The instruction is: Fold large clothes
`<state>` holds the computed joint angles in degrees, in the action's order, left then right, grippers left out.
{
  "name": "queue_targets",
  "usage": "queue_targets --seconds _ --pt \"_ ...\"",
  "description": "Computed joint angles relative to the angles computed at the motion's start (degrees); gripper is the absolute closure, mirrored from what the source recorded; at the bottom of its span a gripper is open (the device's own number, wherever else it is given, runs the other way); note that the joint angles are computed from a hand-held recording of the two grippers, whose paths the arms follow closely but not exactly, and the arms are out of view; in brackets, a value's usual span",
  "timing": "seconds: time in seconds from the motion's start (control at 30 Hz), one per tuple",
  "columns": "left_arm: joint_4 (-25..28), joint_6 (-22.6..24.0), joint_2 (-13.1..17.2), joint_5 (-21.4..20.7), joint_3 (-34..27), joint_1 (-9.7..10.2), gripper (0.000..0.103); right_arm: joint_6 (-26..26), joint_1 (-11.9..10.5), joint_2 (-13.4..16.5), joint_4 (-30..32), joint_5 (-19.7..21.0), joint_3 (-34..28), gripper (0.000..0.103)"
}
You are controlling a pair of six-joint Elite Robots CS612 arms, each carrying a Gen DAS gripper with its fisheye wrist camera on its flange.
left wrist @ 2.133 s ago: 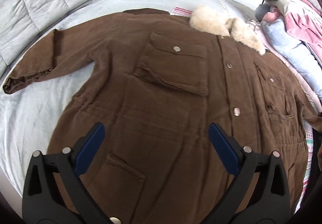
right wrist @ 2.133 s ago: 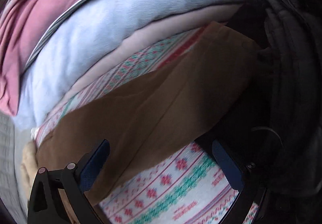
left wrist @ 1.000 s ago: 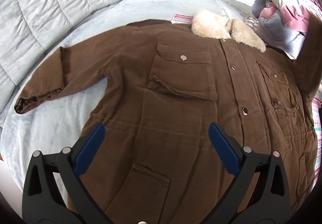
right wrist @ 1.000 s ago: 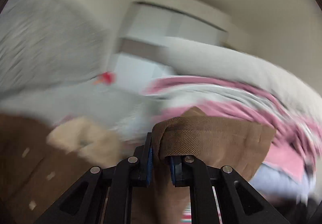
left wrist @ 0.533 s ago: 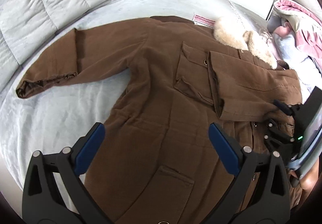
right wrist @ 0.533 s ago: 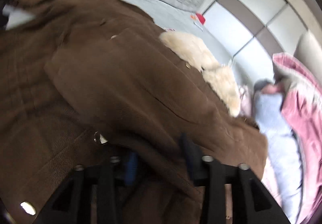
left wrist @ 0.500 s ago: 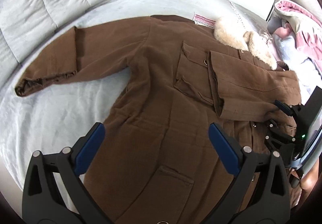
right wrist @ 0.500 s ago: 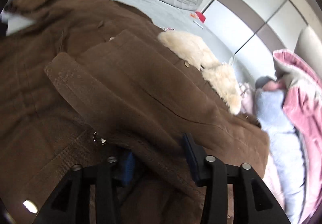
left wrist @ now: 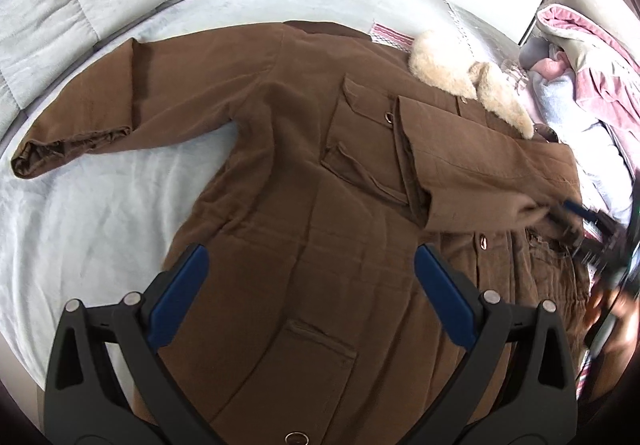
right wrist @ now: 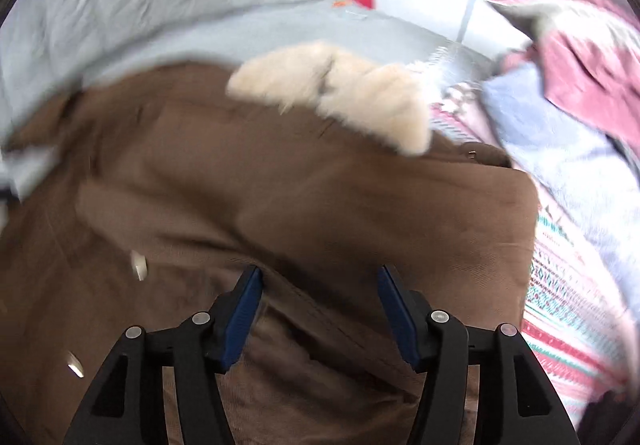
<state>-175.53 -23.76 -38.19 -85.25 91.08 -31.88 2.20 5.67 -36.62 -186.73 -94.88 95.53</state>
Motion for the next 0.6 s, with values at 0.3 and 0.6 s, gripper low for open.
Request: queue_targets --seconds 0.3,0.6 --pt "0.0 0.3 0.3 0.9 -0.4 -0.09 0.001 14.8 -5.0 0.6 4.3 -10.1 -1.8 0.024" --pt "2.2 2.4 0.8 3.0 -1.4 -1.12 0.001 21.1 -6.2 3.9 3.4 -6.9 -4.2 0.089"
